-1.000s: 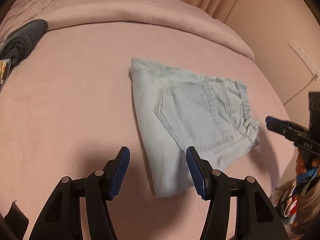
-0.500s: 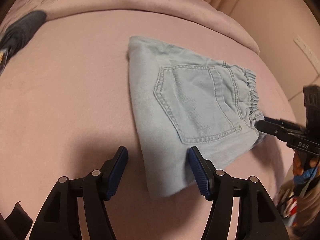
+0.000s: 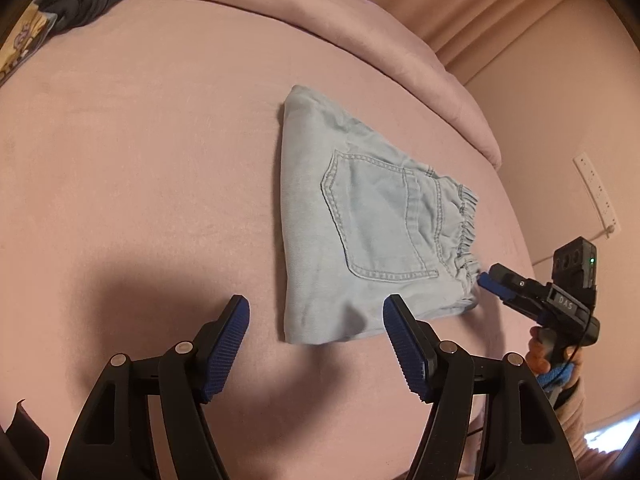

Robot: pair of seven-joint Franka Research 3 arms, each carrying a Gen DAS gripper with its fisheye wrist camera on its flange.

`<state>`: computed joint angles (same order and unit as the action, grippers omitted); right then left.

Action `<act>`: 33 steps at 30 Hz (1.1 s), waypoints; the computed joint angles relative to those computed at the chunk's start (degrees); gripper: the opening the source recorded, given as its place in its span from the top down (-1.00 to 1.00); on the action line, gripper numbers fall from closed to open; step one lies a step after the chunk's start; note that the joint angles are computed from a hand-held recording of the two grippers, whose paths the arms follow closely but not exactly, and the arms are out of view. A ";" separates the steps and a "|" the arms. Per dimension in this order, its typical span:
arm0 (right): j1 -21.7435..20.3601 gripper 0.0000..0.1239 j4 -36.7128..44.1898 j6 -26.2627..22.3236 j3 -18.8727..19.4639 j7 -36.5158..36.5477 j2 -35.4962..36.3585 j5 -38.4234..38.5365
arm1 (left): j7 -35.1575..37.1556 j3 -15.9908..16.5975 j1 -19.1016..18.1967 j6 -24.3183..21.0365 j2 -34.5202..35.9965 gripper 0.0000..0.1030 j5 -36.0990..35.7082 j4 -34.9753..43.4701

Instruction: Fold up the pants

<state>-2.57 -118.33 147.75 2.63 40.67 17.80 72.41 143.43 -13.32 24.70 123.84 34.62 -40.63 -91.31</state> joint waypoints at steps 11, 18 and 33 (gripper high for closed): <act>-0.65 -0.06 4.40 -2.49 0.26 4.37 3.61 -3.09 | -1.84 -0.67 -2.86 4.70 3.02 -0.35 3.32 3.76; -1.46 -0.12 9.33 -4.90 1.08 8.40 7.88 -8.38 | -3.00 -1.92 -3.92 5.59 6.11 -0.35 8.05 6.95; -2.62 0.33 12.27 -4.35 3.36 5.20 10.02 -9.52 | -3.01 -3.95 -2.37 0.48 10.24 0.45 7.63 12.88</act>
<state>-5.19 -106.05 143.40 5.99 45.87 27.82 62.88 140.42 -17.27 22.33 124.33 44.85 -33.01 -78.43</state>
